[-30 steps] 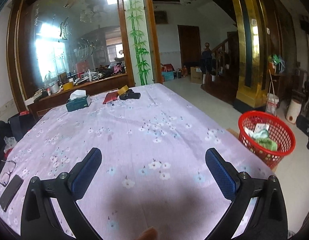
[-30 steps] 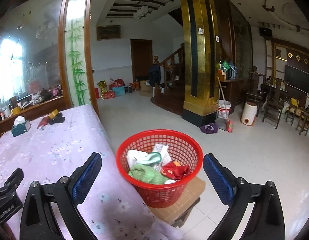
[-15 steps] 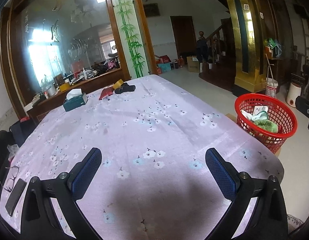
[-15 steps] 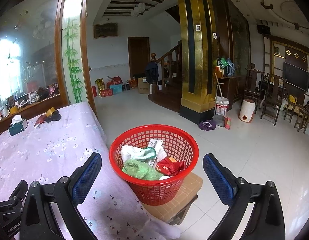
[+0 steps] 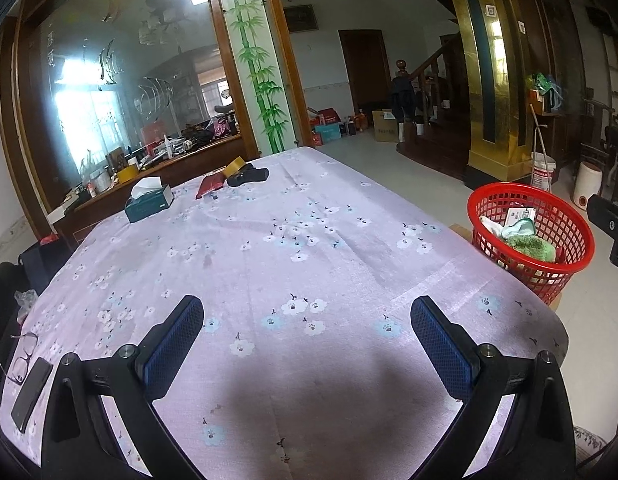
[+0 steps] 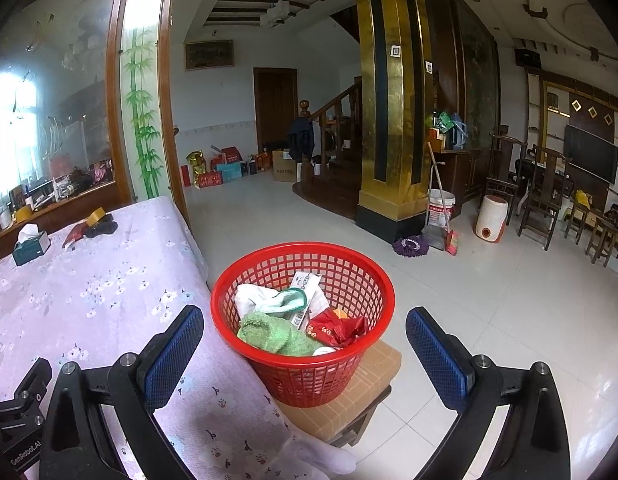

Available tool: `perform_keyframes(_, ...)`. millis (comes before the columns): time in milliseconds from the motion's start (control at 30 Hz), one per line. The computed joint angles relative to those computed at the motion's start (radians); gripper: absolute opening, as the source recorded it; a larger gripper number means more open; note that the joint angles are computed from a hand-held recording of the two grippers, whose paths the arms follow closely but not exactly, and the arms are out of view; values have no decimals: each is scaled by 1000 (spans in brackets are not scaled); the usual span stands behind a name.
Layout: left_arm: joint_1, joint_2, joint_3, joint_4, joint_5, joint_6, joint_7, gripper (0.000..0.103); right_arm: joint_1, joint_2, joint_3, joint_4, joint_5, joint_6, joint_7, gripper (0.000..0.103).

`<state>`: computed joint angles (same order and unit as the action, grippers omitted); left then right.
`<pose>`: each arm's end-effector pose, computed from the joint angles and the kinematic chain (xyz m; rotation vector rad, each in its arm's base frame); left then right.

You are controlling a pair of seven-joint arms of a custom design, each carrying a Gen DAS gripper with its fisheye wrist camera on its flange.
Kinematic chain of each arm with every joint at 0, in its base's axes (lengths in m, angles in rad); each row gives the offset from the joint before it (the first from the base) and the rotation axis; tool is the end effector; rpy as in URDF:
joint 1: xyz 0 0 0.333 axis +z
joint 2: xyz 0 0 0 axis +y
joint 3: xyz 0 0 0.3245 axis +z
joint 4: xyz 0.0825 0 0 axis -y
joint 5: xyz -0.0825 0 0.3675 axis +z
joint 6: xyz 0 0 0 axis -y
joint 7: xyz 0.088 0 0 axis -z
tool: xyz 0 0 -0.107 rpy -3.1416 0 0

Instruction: Collect trash

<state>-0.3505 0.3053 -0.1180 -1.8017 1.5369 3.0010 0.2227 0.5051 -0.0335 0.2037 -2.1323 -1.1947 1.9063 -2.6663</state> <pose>0.5395 -0.3455 0.4463 -1.1078 1.9829 -0.9511 0.4375 0.2879 0.4638 -0.9109 2.1804 -1.3031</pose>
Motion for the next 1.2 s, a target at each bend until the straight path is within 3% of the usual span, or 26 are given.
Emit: perform_keyframes(1200, -2, -7, 2, -9, -13, 7, 8, 103, 10, 26, -10, 21, -4, 9, -15, 103)
